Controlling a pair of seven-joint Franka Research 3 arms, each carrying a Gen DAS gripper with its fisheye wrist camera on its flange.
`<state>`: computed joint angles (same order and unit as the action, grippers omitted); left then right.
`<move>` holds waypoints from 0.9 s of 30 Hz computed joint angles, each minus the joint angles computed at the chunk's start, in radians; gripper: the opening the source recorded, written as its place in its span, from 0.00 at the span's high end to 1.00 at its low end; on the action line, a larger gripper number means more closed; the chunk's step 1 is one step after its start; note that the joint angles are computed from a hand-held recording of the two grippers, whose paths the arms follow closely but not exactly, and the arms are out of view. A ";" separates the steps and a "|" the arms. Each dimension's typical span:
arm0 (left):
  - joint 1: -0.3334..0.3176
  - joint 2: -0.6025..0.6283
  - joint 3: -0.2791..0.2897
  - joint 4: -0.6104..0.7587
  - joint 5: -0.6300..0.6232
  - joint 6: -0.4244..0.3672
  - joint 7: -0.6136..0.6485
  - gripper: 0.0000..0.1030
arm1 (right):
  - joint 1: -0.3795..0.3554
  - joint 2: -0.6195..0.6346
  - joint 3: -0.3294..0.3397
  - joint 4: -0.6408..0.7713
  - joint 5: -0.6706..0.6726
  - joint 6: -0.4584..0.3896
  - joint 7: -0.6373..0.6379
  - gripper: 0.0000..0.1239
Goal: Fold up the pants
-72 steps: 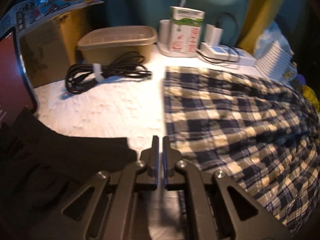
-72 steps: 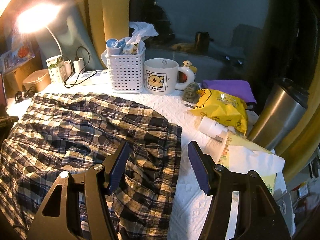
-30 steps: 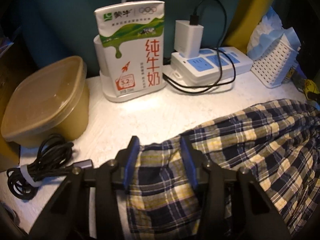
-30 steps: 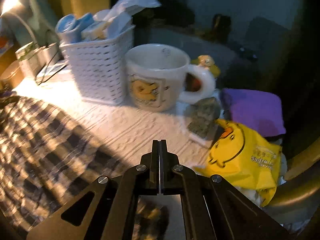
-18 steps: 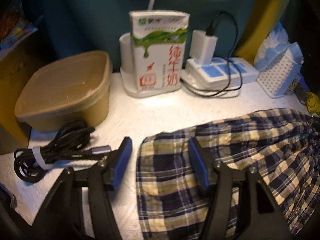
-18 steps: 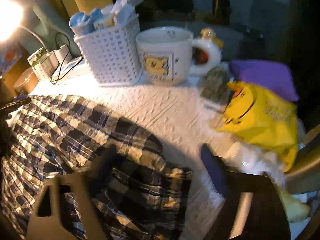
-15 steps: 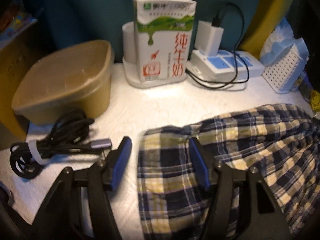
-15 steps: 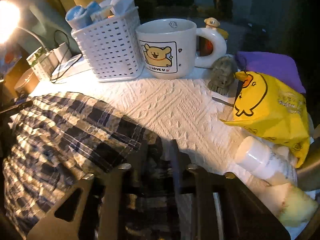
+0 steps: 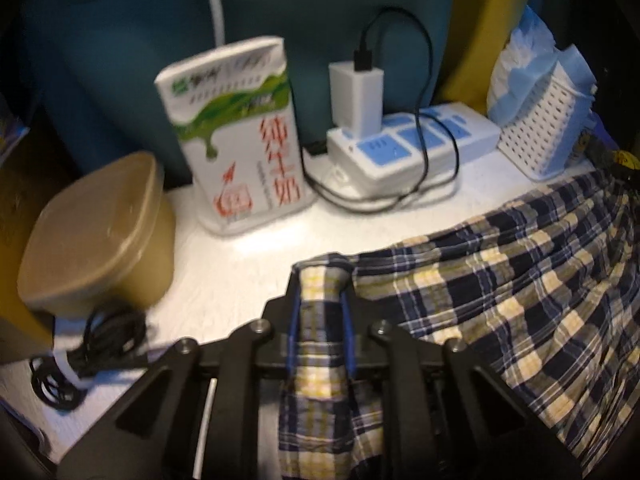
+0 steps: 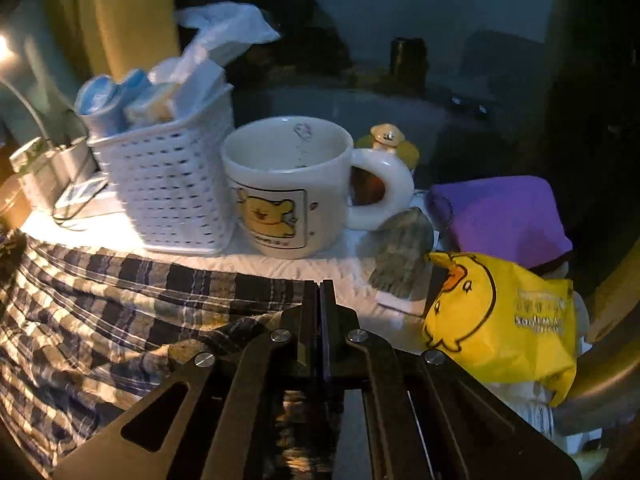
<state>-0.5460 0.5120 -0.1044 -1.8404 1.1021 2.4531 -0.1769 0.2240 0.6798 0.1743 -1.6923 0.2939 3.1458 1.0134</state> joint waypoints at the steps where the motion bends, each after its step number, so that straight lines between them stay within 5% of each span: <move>1: 0.002 0.007 -0.002 0.013 -0.008 -0.006 0.015 0.83 | 0.007 0.008 -0.009 0.013 0.004 0.002 0.010 0.99; 7: 0.026 0.013 0.003 0.017 -0.063 0.026 0.047 0.79 | 0.091 0.029 -0.115 0.061 -0.017 -0.052 0.081 0.98; 9: 0.014 -0.017 0.015 -0.016 -0.043 0.023 -0.004 0.71 | 0.113 0.039 -0.148 0.081 -0.029 -0.077 0.115 0.95; 11: 0.011 -0.069 0.016 -0.073 -0.022 0.015 -0.060 0.61 | 0.144 0.048 -0.179 0.094 -0.040 -0.071 0.158 0.75; 12: 0.013 -0.102 0.010 -0.110 -0.009 0.015 -0.085 0.59 | 0.133 0.033 -0.168 0.073 -0.042 -0.050 0.159 0.56; 13: 0.017 -0.126 0.002 -0.134 0.004 0.014 -0.103 0.59 | 0.117 0.020 -0.148 0.051 -0.041 -0.029 0.154 0.46; 20: 0.027 -0.303 -0.097 -0.291 0.062 -0.058 -0.215 0.34 | -0.084 -0.141 0.080 -0.179 -0.039 0.084 0.007 0.45; 27: -0.024 -0.368 -0.205 -0.336 0.094 -0.137 -0.324 0.27 | -0.381 -0.288 0.364 -0.443 -0.102 0.179 -0.046 0.45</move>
